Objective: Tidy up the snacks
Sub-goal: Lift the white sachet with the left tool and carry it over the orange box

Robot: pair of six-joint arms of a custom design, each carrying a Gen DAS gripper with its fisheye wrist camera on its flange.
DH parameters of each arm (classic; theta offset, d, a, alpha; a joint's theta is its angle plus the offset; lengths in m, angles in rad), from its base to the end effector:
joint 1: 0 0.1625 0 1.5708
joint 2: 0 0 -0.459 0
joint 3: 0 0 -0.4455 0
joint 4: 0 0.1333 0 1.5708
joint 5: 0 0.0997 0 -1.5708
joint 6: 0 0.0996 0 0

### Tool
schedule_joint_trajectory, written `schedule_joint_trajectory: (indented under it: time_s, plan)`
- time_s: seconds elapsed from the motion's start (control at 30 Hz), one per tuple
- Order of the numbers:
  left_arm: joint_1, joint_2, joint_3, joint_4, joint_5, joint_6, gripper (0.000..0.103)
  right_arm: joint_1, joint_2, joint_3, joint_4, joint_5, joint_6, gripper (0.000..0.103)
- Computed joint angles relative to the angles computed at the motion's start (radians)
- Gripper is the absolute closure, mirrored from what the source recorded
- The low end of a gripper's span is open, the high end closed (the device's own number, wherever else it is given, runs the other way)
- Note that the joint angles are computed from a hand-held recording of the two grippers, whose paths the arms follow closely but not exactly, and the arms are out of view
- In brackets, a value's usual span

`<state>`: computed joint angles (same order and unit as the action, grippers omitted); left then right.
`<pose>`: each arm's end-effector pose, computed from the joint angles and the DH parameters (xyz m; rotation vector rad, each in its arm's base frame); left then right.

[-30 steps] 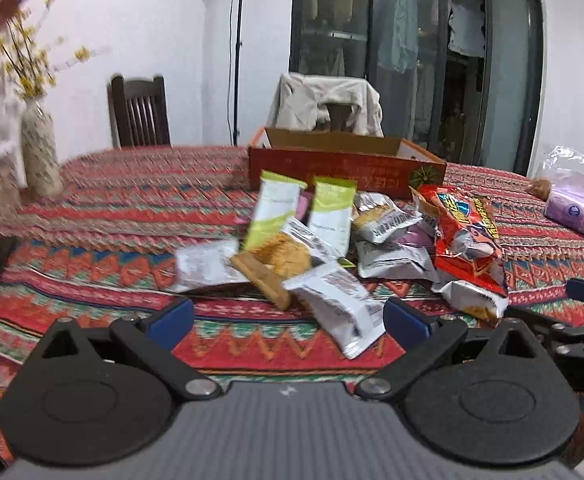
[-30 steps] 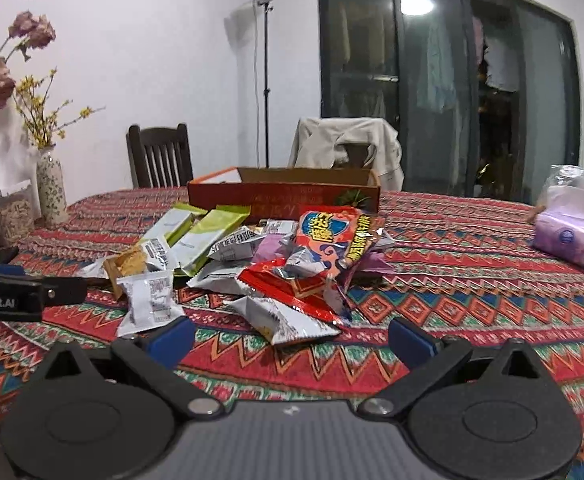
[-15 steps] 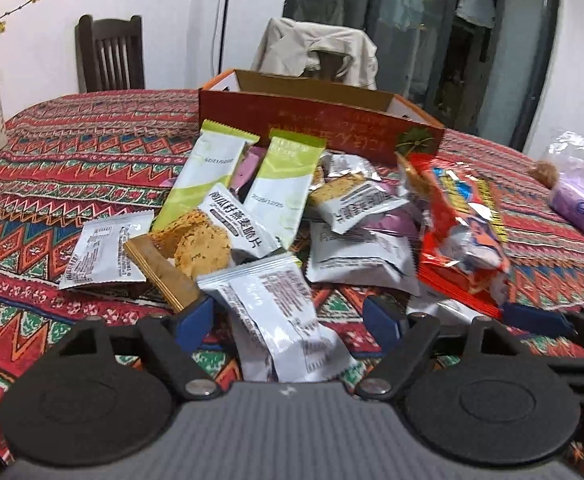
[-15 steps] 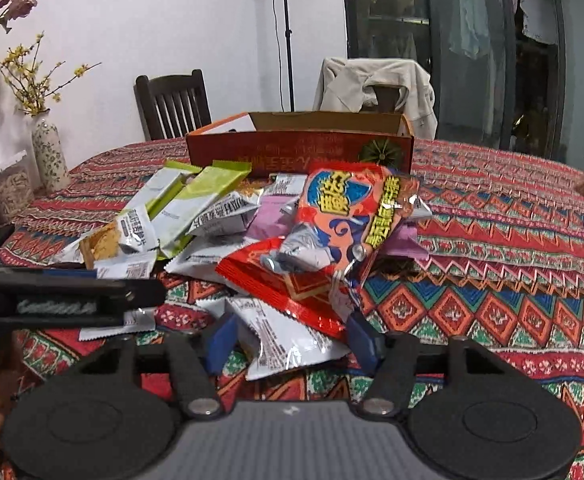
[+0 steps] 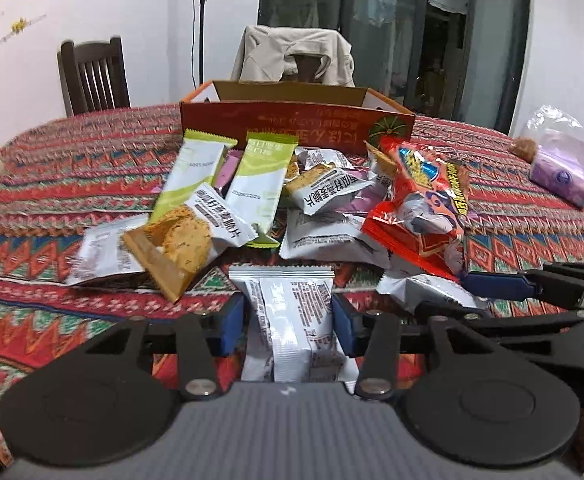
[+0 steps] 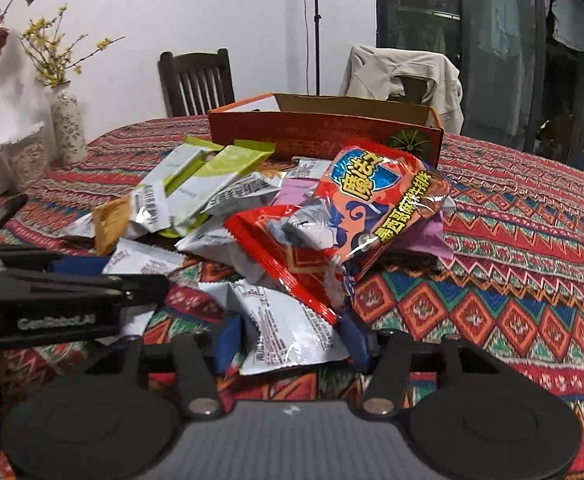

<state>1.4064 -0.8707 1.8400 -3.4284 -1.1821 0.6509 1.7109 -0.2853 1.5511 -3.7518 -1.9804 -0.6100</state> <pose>0.0571 -0.7010 0.1655 0.7410 2.2797 -0.9891 0.1915 -0.6874 -0.1099 0.6392 -2.2818 1.0150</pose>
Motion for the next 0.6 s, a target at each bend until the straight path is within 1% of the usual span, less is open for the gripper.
schedule_joint_trajectory:
  time_s: [0.13, 0.27, 0.3, 0.33, 0.37, 0.4, 0.47, 0.5, 0.57, 0.6]
  plan:
    - [-0.003, -0.037, 0.052, -0.018, 0.015, 0.023, 0.056, 0.003, -0.031, 0.084, -0.038, 0.004, 0.011, 0.053]
    - [-0.004, -0.059, 0.083, -0.018, 0.013, 0.038, 0.055, 0.015, -0.066, 0.195, -0.103, -0.023, 0.034, 0.051]
    - [-0.004, -0.062, 0.087, -0.013, 0.007, 0.041, 0.055, 0.016, -0.074, 0.22, -0.114, -0.017, 0.04, 0.051]
    - [-0.004, -0.063, 0.089, -0.007, 0.003, 0.041, 0.055, 0.013, -0.081, 0.239, -0.125, -0.003, 0.042, 0.049]
    - [-0.005, -0.063, 0.089, 0.002, 0.004, 0.035, 0.055, 0.012, -0.083, 0.251, -0.14, 0.013, 0.042, 0.04]
    - [-0.003, -0.064, 0.087, 0.013, 0.001, 0.031, 0.054, 0.009, -0.084, 0.255, -0.149, 0.026, 0.04, 0.037]
    - [-0.001, -0.06, 0.083, 0.03, 0.001, 0.02, 0.052, 0.007, -0.076, 0.243, -0.157, 0.035, 0.012, 0.036]
    - [-0.001, -0.059, 0.081, 0.039, 0.007, 0.011, 0.05, 0.008, -0.071, 0.233, -0.158, 0.04, 0.0, 0.036]
    - [0.0, -0.06, 0.086, 0.04, 0.012, 0.007, 0.042, 0.002, -0.066, 0.211, -0.128, 0.05, -0.012, 0.036]
    - [-0.002, -0.061, 0.089, 0.036, 0.018, 0.009, 0.037, -0.002, -0.064, 0.202, -0.114, 0.053, -0.013, 0.036]
